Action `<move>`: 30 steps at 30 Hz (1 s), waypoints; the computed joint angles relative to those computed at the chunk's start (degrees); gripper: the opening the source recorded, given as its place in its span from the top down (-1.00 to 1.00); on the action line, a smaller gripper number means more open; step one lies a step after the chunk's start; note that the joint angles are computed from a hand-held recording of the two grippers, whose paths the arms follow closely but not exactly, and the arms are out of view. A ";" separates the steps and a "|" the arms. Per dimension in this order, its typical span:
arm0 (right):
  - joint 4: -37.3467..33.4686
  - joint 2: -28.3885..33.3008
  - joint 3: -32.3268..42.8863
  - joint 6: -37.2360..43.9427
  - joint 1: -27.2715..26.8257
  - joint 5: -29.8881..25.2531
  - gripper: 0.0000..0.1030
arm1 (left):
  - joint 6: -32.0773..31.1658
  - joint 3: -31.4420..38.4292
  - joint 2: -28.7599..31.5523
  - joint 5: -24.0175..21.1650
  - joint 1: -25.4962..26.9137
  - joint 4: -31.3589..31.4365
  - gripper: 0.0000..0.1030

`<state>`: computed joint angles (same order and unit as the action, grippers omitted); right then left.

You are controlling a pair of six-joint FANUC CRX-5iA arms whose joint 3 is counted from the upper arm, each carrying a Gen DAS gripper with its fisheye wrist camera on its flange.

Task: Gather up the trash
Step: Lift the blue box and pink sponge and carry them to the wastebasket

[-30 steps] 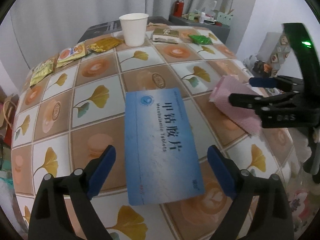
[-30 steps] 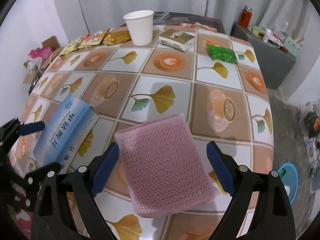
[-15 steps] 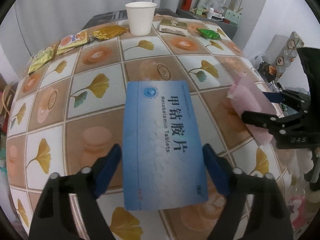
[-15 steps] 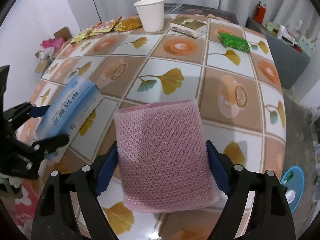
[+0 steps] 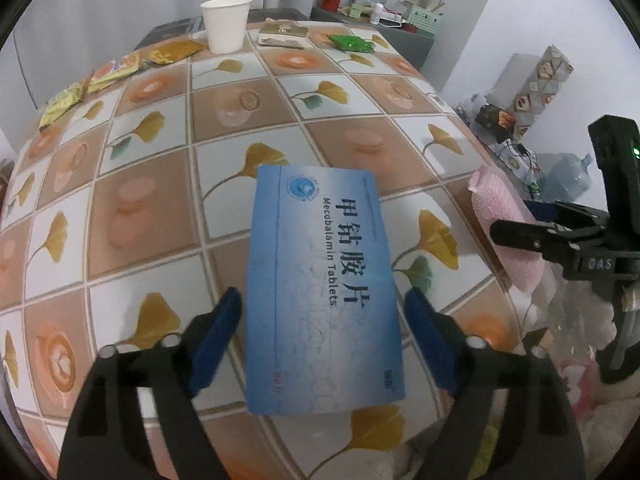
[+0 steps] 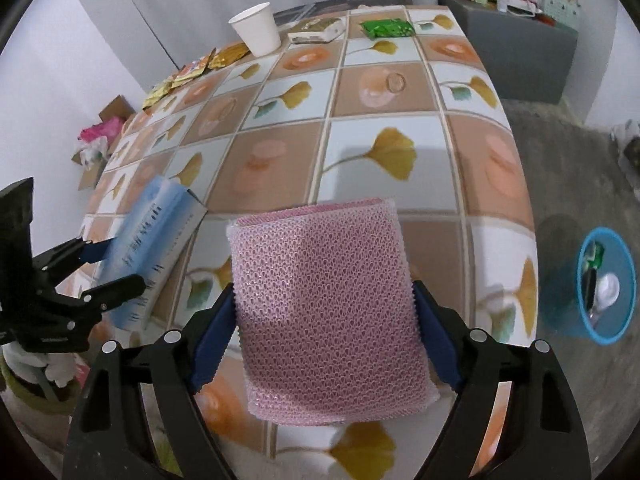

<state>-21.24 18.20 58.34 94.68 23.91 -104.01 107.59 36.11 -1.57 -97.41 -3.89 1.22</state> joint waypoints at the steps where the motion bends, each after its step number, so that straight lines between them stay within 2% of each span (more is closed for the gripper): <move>1: 0.08 -0.40 -0.64 0.12 0.02 0.40 -0.56 | 0.18 0.62 0.40 -0.54 -0.89 -1.29 -0.61; 10: 5.94 -3.72 -7.16 2.63 3.06 4.65 -0.68 | -0.04 4.82 3.06 -3.86 -4.89 -8.49 -0.61; 15: 9.79 -5.73 -11.09 4.73 5.11 7.23 -0.73 | 0.11 4.80 3.34 -4.13 -5.76 -9.24 -0.61; 25: 10.52 -6.12 -11.59 4.90 5.03 7.61 -0.69 | -0.28 5.94 3.99 -5.18 -7.52 -12.49 -0.36; 30: 10.54 -6.04 -11.41 5.15 4.98 7.37 -0.59 | -0.08 6.22 4.12 -5.35 -7.86 -13.18 -0.36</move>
